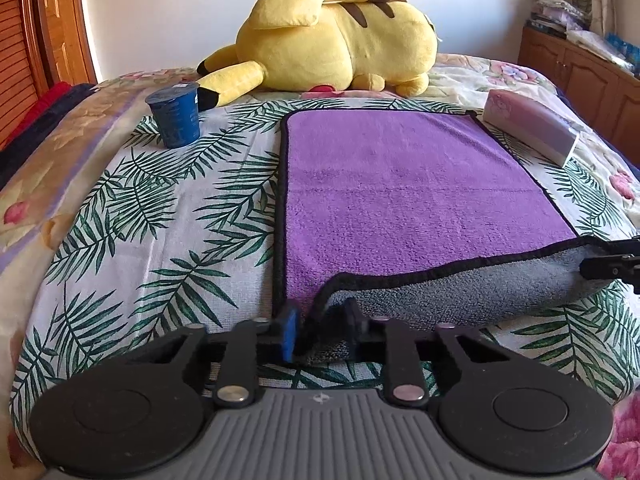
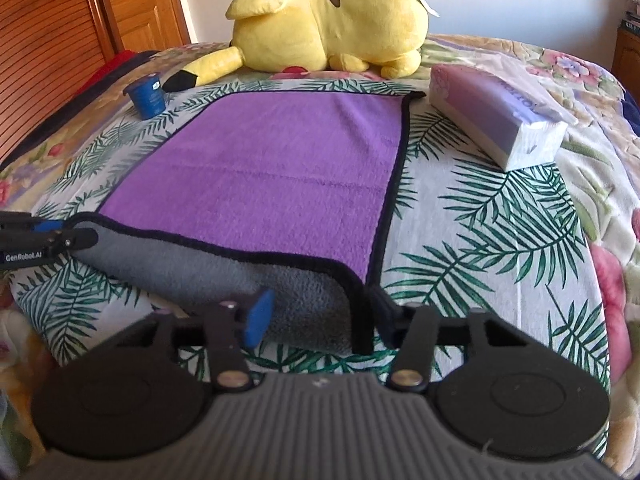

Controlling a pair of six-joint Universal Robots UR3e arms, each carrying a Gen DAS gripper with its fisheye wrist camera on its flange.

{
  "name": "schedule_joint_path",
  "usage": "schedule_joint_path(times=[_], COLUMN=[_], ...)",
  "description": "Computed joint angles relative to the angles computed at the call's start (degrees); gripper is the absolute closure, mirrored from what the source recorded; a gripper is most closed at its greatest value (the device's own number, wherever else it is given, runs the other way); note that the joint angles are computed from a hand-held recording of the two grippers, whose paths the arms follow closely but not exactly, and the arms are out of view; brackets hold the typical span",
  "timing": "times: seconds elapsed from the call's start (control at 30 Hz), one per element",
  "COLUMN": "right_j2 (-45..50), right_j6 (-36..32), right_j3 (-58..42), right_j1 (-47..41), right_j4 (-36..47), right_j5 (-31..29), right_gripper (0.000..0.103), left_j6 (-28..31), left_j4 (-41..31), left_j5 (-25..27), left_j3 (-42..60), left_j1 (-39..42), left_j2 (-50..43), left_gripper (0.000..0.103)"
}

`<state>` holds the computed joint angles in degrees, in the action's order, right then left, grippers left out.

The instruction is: Fold towel

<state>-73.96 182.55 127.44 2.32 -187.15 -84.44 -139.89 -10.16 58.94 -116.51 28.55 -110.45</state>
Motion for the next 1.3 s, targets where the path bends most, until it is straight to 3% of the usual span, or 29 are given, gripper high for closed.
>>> schedule_joint_path(times=[0.03,0.1,0.27,0.33,0.4,1.3], right_j2=[0.0,-0.1,-0.2,-0.1,0.0,0.5], right_j6=[-0.1,-0.4,-0.8,-1.1,-1.3,-1.7], right_j3=[-0.1,-0.1,-0.1,-0.1,-0.1,2.6], right_j1=[0.1,0.0,0.1,0.1,0.1,-2.0], right_j4=[0.2,0.4,0.3,0.2,0.1,-12.6], right_j5=[-0.2,-0.2,-0.9,-0.8,-0.9,0.9], right_gripper=[0.059,0.076,0.084,0.095,0.097,0.099], left_j6=[0.1,0.4,0.5,0.5,0.5,-0.6], left_j4=[0.0,0.3,0.8,1.1,1.2,2.1], left_j5=[-0.1,-0.5,-1.7,-2.1,-2.5,-10.8], left_j3=[-0.1,-0.5,-1.1,-1.2,-1.4,-2.7], left_j1=[0.0,0.0,0.5,0.7,0.8,3.6], left_j2=[0.2,0.5,1.0,1.2,1.5,7.2], left_gripper=[0.090,0.093,0.096,0.096,0.097,0.097])
